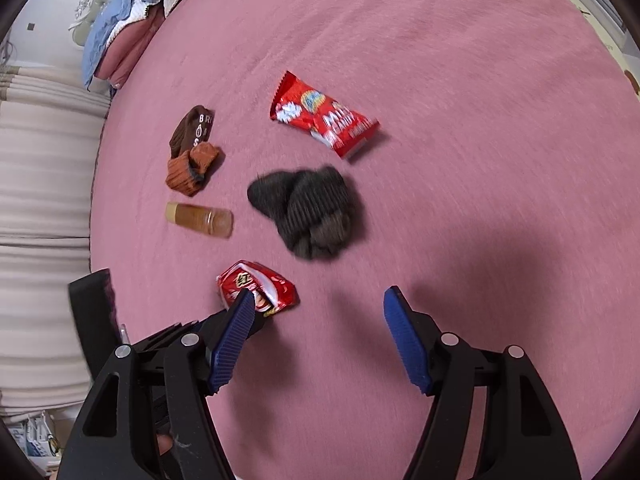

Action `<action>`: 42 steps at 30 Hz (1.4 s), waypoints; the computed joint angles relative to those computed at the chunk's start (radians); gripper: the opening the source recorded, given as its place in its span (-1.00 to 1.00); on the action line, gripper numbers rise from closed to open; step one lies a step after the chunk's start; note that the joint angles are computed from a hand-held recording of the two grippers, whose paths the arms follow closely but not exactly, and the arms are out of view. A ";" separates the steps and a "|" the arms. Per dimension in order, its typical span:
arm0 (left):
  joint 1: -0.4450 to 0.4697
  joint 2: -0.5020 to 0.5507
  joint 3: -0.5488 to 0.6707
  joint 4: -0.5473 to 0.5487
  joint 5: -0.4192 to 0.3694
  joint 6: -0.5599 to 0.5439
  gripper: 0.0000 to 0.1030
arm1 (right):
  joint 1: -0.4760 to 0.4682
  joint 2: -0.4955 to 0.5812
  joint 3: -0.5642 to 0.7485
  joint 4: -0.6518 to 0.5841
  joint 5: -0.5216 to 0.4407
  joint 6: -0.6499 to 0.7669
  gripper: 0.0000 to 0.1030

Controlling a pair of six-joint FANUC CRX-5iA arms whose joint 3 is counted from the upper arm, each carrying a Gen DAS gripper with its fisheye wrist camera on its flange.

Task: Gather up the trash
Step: 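Grasp the red snack bag with left tool while right tool grasps dark knit hat, then carry the red snack bag and dark hat to the yellow bin and release both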

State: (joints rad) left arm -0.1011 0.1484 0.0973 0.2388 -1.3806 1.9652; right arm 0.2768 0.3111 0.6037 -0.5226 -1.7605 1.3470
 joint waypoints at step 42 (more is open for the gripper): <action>-0.143 -0.067 -0.004 0.191 0.060 0.165 -0.57 | -0.279 -0.233 -0.164 -0.033 -0.005 -0.044 -0.29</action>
State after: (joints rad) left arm -0.2443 0.0817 0.0936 0.4302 -1.3204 2.1306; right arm -0.0026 0.0781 0.4396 -0.5555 -1.7658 1.3032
